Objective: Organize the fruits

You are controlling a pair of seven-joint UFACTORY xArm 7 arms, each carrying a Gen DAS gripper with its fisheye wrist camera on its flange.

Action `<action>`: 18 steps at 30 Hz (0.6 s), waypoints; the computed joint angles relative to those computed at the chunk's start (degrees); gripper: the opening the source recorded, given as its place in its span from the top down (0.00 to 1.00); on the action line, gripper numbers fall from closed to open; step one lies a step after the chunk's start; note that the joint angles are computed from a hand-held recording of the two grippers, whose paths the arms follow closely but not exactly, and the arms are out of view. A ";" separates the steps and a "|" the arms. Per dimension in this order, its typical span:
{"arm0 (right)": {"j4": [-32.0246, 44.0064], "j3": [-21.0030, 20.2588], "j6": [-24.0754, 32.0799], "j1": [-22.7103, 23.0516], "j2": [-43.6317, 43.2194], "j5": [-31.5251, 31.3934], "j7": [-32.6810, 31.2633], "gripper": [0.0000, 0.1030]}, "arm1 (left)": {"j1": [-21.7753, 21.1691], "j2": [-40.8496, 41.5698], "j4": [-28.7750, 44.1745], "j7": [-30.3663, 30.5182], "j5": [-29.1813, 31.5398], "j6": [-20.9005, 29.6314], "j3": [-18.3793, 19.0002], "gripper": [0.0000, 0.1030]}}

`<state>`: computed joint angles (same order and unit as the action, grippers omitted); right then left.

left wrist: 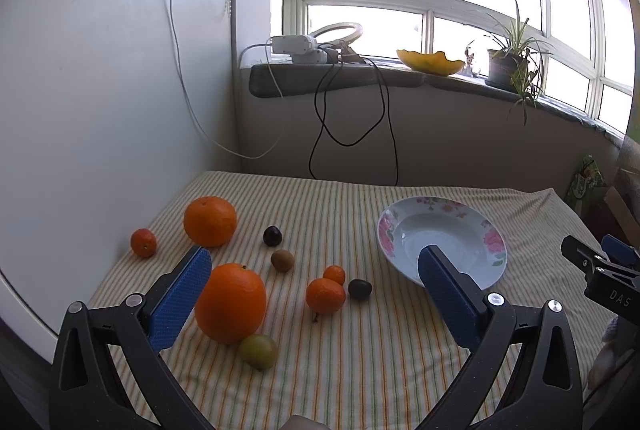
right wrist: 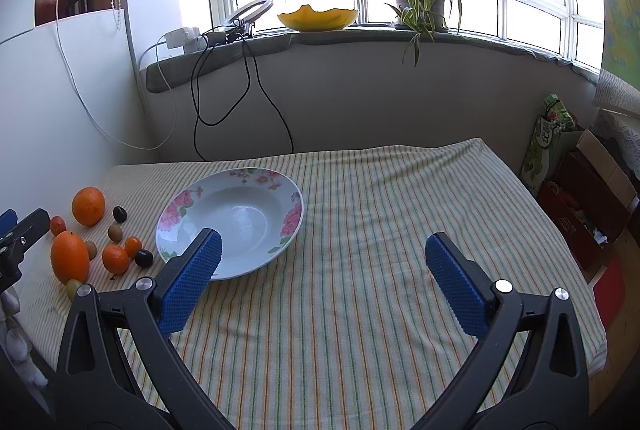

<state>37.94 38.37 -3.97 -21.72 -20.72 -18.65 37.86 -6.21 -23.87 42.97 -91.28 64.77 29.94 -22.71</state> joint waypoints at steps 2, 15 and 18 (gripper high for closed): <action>0.09 -0.41 0.34 0.51 0.16 -0.01 -0.10 0.00 | -0.16 -0.06 0.03 0.45 -0.41 -0.06 0.23 0.00; 3.98 -8.43 1.99 9.85 5.85 -2.57 -1.45 0.00 | 1.45 -2.21 -1.49 3.90 -3.79 -3.54 1.37 0.00; 4.70 -16.53 1.25 19.24 8.21 0.04 -5.63 0.00 | 2.48 -3.83 -3.07 4.88 -5.44 -4.84 1.52 0.00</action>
